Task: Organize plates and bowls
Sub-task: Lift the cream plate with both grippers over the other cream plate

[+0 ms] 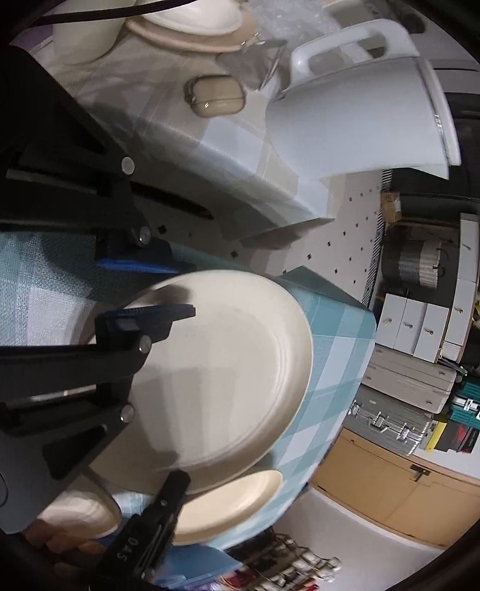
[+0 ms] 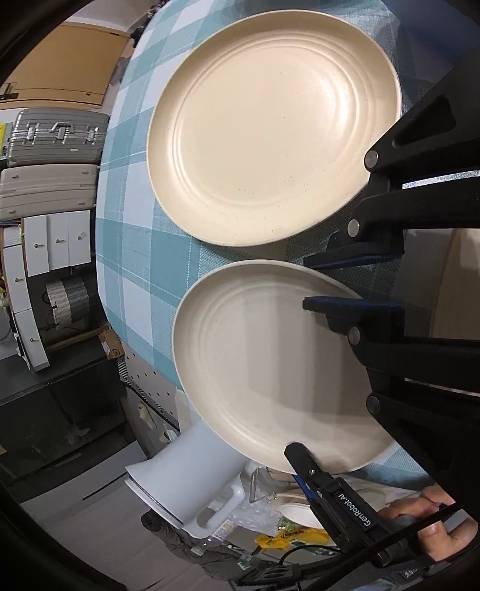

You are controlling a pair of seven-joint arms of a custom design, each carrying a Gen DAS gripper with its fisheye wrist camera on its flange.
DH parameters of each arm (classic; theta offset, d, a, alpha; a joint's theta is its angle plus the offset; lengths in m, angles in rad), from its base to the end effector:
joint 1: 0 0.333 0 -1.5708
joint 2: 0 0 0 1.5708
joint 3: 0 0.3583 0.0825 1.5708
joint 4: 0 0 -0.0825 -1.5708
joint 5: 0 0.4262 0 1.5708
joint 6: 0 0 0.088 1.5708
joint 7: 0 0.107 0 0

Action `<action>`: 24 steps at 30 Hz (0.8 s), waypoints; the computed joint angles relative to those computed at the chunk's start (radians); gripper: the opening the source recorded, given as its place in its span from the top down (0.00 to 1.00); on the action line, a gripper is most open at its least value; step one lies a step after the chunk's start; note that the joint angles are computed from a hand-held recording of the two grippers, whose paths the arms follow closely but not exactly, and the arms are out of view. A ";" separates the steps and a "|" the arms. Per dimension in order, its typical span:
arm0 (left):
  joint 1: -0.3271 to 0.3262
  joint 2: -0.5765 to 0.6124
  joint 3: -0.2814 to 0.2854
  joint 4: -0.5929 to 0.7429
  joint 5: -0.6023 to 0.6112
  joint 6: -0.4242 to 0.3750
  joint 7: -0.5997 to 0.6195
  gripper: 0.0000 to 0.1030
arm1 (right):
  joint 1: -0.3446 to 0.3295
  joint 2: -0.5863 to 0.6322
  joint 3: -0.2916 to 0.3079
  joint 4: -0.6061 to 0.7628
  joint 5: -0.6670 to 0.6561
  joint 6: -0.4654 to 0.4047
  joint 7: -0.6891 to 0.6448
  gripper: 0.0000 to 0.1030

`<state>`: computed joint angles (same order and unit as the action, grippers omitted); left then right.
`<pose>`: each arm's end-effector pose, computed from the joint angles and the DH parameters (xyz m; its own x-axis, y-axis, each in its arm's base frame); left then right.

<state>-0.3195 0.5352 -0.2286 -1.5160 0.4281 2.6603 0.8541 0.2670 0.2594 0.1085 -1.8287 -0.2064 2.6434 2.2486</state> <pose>0.6967 -0.3948 0.4455 -0.1313 -0.9779 0.1627 -0.8097 0.0111 -0.5867 0.6643 0.2606 0.4752 -0.1011 -0.9732 -0.2066 -0.8457 0.1935 -0.4974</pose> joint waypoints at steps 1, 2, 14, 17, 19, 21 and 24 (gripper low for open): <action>-0.002 0.000 0.003 -0.002 0.005 0.005 -0.005 0.88 | 0.004 0.000 -0.003 0.001 -0.009 -0.002 0.007 0.85; 0.002 -0.001 0.000 -0.007 0.000 0.016 -0.006 0.88 | 0.005 -0.001 -0.005 0.001 -0.014 -0.001 0.012 0.85; -0.004 -0.027 0.011 -0.041 0.027 0.053 -0.028 0.88 | 0.015 -0.019 -0.013 -0.012 -0.064 0.008 0.034 0.86; -0.010 -0.045 0.018 -0.060 0.045 0.067 -0.046 0.88 | 0.018 -0.032 -0.014 -0.022 -0.073 0.014 0.041 0.86; -0.014 -0.057 0.021 -0.066 0.058 0.070 -0.056 0.88 | 0.019 -0.045 -0.016 -0.033 -0.080 0.021 0.045 0.85; -0.017 -0.075 0.023 -0.080 0.071 0.077 -0.066 0.88 | 0.019 -0.059 -0.016 -0.043 -0.083 0.024 0.049 0.85; -0.021 -0.105 0.025 -0.104 0.090 0.088 -0.083 0.88 | 0.026 -0.082 -0.021 -0.057 -0.109 0.027 0.066 0.85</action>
<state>-0.3410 0.4302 -0.2039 -1.6196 0.5184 2.7483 0.7713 0.2933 0.1771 0.0879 -1.8853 -0.3150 2.6704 2.3145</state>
